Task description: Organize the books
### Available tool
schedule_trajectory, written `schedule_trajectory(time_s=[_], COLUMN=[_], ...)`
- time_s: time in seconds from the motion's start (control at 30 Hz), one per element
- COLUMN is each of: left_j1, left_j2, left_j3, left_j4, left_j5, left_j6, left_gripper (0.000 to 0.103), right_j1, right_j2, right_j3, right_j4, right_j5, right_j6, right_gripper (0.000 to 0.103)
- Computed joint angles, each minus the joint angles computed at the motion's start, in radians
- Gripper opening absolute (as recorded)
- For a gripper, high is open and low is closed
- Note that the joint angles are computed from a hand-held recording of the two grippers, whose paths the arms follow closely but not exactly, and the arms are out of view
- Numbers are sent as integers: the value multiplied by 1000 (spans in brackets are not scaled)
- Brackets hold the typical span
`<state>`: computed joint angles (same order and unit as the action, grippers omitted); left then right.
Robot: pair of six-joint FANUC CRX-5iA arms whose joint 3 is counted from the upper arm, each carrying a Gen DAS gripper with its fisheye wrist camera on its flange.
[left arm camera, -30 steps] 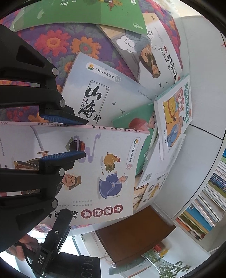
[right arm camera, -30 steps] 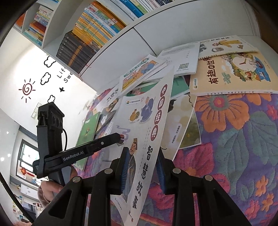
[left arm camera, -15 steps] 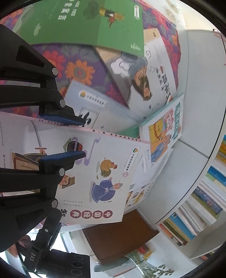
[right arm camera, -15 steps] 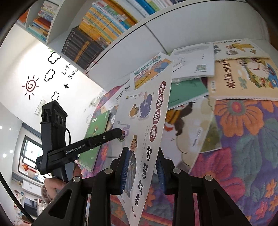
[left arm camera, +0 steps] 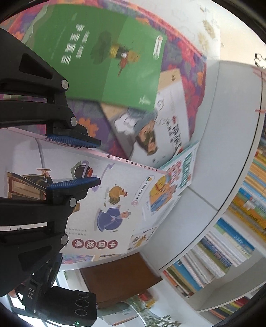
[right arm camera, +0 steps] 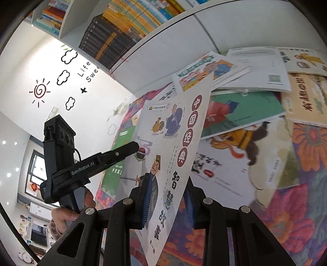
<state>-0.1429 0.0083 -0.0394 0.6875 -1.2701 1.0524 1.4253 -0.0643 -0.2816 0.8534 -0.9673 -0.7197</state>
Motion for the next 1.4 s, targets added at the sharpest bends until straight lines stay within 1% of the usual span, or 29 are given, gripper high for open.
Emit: schedule_trajectory(time_s=[0.37,0.43,0.53,0.67,0.9,1.07,1.1,1.17,1.3,1.4], left_j1=[104,126,158,193,241,248,248,249,260,263], left_j2=[22,23,31,48,93,115,114,115,129,144], left_j3=[53,54,52,58,88,107,111,117,124,132], left_j4=[15,21,27,21,-1,-45,-62,-89,-98,-104], left_j5=[-8,-4,0,1,4,13,20,29,23,14], left_j6=[-24,-26,-30,-17,22,62,71,82,88,97], left_gripper=[26,27,29,29,29,29,29,29,29,29], right_j1=[-83,-101,-129,-169,-234,-260,-266,-272,-277,-275], right_j2=[113,134,183,232,306,376,384,397,400,379], right_j3=[154,182,248,292,330,413,419,424,415,366], right_j4=[-79,-101,-166,-237,-283,-391,-409,-404,-386,-345], right_j5=[91,111,125,191,319,325,335,342,351,387], right_j6=[205,253,357,435,496,603,612,601,582,525], right_gripper=[30,30,30,30,30,30,30,30,30,30])
